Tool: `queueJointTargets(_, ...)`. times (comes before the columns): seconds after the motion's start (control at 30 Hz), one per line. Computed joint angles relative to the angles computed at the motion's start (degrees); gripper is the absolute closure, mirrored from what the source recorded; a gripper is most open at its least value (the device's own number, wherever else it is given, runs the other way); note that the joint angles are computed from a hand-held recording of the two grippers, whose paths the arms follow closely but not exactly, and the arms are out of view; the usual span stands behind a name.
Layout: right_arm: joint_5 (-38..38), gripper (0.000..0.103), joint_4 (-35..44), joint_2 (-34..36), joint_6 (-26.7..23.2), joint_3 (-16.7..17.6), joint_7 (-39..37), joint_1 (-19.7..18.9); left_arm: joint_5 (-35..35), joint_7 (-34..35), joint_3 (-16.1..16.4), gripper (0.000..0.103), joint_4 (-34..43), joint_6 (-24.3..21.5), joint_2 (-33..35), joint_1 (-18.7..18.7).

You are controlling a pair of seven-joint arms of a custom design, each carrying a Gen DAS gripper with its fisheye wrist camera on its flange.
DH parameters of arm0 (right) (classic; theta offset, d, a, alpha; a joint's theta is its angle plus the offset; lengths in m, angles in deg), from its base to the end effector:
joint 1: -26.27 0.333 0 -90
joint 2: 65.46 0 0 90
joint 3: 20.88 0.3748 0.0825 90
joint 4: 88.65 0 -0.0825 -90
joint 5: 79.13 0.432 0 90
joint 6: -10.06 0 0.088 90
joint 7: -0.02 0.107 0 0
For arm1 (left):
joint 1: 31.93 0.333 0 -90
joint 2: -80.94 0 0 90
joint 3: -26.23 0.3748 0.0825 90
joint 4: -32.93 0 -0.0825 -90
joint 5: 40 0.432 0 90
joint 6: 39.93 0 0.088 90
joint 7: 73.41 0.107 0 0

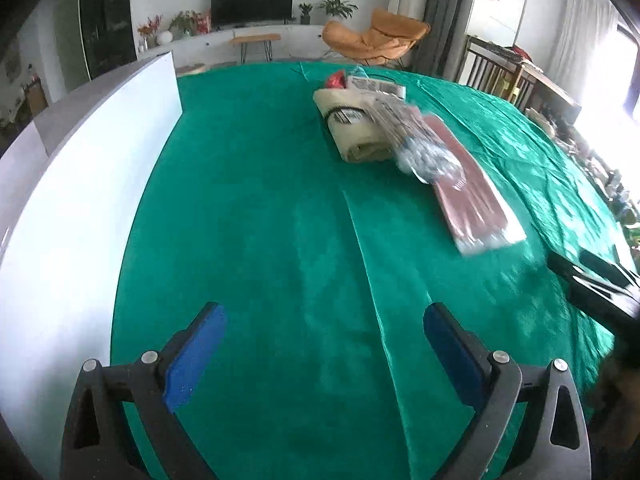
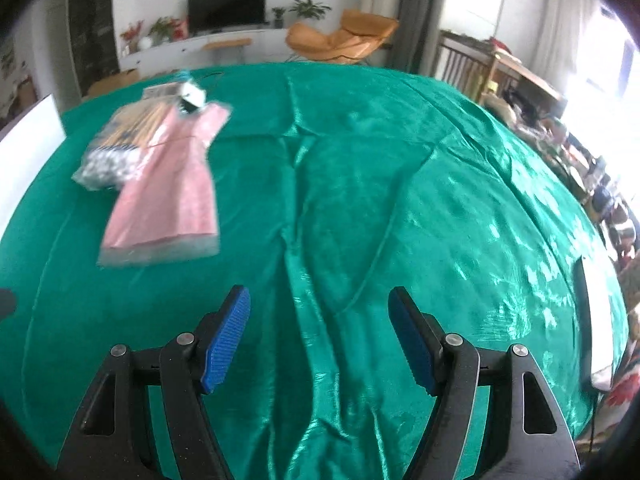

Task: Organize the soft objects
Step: 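Bring both open grippers back over the green table, then move the left gripper to the bag of cotton swabs and grasp it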

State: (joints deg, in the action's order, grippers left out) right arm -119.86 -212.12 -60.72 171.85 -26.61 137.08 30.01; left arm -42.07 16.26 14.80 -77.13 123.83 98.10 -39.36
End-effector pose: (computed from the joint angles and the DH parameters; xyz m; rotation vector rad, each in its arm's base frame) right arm 0.6294 0.0120 0.4473 -1.6516 2.1001 -0.8261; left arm 0.6832 -0.2180 0.4413 -1.6532 2.1592 -0.7989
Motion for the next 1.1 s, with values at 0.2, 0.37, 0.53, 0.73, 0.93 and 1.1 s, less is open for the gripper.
queueJointTargets(0.2, 5.67, 0.026, -2.75, -2.03, 0.58, 0.73, -1.49, -0.71, 4.97, -4.34, 3.05, 0.004, 6.75, -1.76, 5.87, -2.08)
queueJointTargets(0.37, 4.96, 0.021, -3.33, -2.25, 0.79, 0.87, 0.18, -1.1, 9.53, -8.33, 5.77, 0.003, 7.55, -1.17, 7.2, -4.28)
queueJointTargets(0.53, 4.05, 0.019, -3.18, -2.2, 0.32, 1.03, 1.33, -1.1, 10.86, -9.01, 5.21, 0.0, 7.11, -1.04, 7.0, -3.64)
queueJointTargets(0.73, 4.11, 0.019, -3.25, -2.28, 0.32, 1.12, 1.18, -1.2, 11.22, -9.2, 4.84, 0.0, 7.22, -1.04, 7.11, -3.25)
queueJointTargets(0.93, 4.13, 0.019, -3.28, -2.32, 0.31, 1.15, 1.15, -1.24, 11.34, -9.3, 4.71, 0.0, 7.25, -1.04, 7.14, -3.13)
queueJointTargets(1.1, 4.16, 0.019, -3.29, -2.34, 0.31, 1.17, 1.12, -1.25, 11.39, -9.33, 4.68, 0.0, 7.29, -1.04, 7.18, -3.11)
